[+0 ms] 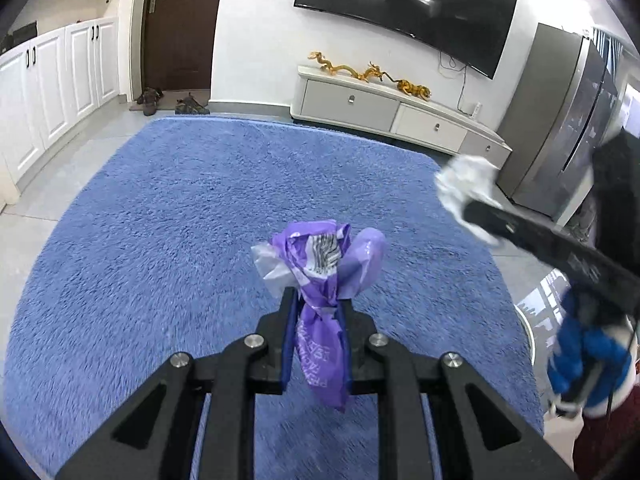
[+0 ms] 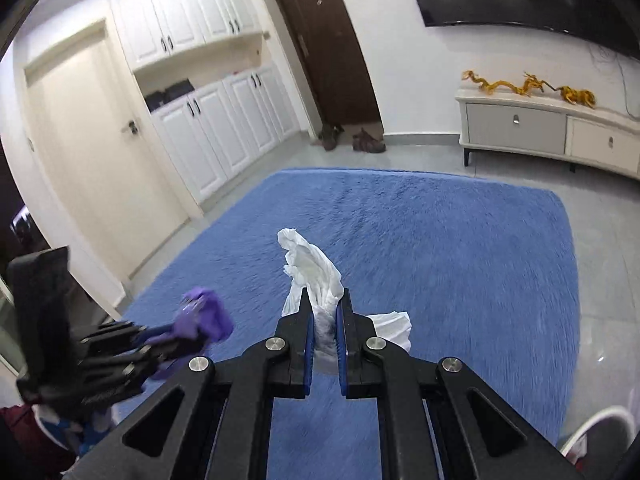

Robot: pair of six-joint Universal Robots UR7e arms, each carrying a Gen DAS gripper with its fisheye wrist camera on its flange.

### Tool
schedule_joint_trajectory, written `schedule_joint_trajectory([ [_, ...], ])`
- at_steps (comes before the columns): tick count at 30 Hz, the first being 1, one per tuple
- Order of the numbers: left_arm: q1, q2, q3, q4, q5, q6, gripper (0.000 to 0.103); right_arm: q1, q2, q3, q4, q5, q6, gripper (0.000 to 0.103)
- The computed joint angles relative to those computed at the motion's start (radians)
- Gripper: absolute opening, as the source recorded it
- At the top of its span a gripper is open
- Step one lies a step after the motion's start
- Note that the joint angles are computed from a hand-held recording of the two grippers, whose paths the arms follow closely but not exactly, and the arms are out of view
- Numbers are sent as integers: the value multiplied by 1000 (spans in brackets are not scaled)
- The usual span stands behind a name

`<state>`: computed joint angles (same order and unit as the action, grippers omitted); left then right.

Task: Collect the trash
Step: 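Carry the glove and cloth over the bin and open both tools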

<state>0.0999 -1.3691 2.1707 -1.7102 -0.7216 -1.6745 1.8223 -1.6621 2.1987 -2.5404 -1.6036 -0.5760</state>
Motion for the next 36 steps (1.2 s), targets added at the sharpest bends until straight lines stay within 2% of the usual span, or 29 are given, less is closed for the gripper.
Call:
schedule_joint_trajectory([
  [5, -31, 86, -82, 61, -8, -21, 17, -46, -195, 76, 50, 43, -50, 9],
  [9, -36, 181, -166, 43, 6, 41, 17, -124, -317, 77, 116, 97, -94, 9],
  [12, -30, 253, -219, -24, 11, 151, 17, -224, -396, 55, 175, 157, -126, 9],
  [18, 25, 431, -331, -275, -22, 460, 17, -457, -495, 15, 222, 208, -210, 10],
  [20, 50, 504, -382, -369, -45, 581, 17, -559, -510, -6, 227, 227, -234, 10],
  [26, 113, 714, -569, -542, -135, 855, 17, -766, -487, -71, 189, 245, -259, 12],
  [29, 153, 823, -679, -594, -207, 951, 17, -821, -442, -108, 183, 239, -245, 14],
  [36, 222, 1036, -918, -585, -290, 1051, 17, -883, -337, -149, 148, 187, -206, 14],
])
